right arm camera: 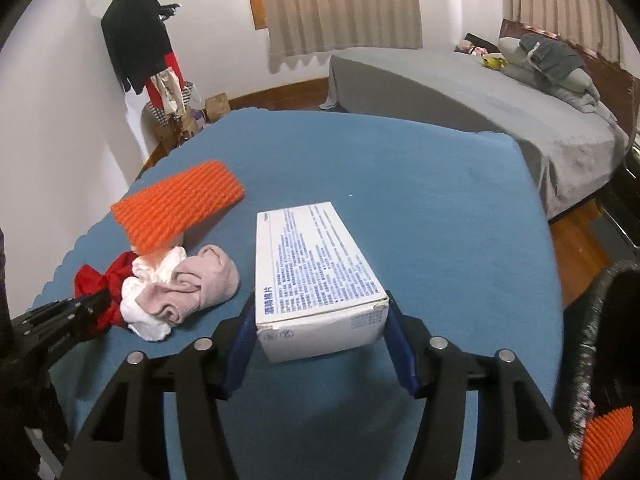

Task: Collect trash
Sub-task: 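Grasp the white tissue box with the right tool while the left tool holds the red gloves, then carry gloves and box over the bin and open both tools to drop them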

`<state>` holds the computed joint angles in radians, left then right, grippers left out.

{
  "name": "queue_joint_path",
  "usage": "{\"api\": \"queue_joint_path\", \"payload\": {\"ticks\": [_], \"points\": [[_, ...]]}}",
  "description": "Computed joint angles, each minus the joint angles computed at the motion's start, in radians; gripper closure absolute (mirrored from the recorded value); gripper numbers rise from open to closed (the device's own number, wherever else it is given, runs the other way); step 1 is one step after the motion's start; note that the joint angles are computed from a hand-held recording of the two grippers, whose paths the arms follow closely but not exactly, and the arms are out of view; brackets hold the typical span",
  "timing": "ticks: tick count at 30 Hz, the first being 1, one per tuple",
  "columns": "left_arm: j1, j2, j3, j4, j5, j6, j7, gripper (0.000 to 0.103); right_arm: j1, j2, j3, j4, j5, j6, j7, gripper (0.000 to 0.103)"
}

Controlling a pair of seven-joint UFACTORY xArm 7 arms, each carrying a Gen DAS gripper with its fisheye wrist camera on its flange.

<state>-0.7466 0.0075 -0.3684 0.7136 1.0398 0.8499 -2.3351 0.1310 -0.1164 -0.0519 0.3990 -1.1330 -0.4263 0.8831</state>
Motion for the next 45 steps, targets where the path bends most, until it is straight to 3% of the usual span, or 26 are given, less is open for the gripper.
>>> {"api": "queue_joint_path", "payload": {"ticks": [3,11,21,25,29,33,38,40,42,45], "points": [[-0.018,-0.014,-0.017,0.022,-0.006,0.065,0.001,0.098,-0.021,-0.038,-0.038,-0.008,-0.109,-0.030,0.073,0.045],[-0.054,-0.051,-0.064,0.100,0.010,0.203,0.042,0.098,-0.119,-0.102,-0.053,0.006,-0.311,-0.107,0.218,0.047],[-0.087,0.023,-0.053,0.176,0.060,0.181,0.052,0.098,-0.193,-0.086,-0.005,-0.036,-0.389,-0.109,0.252,0.047],[-0.101,0.043,-0.037,0.175,0.065,0.160,0.047,0.098,-0.188,-0.046,0.009,-0.052,-0.343,-0.084,0.209,0.047],[-0.110,0.053,-0.027,0.171,0.068,0.144,0.040,0.098,-0.171,-0.032,0.009,-0.089,-0.196,-0.088,0.063,0.034],[-0.114,0.053,-0.022,0.170,0.068,0.145,0.041,0.098,-0.133,-0.025,0.007,-0.069,-0.218,-0.057,0.107,0.030],[-0.114,0.048,-0.020,0.161,0.067,0.141,0.041,0.098,-0.091,-0.037,0.017,-0.097,-0.140,-0.008,0.036,0.030],[-0.113,0.046,-0.020,0.159,0.066,0.140,0.042,0.098,-0.076,-0.036,0.014,-0.104,-0.102,0.010,0.004,0.033],[-0.114,0.047,-0.022,0.161,0.067,0.141,0.043,0.098,-0.059,-0.042,0.009,-0.109,-0.069,0.043,-0.033,0.048],[-0.118,0.050,-0.025,0.170,0.070,0.150,0.049,0.098,-0.047,-0.039,-0.042,-0.085,-0.171,0.024,0.050,0.048]]}}
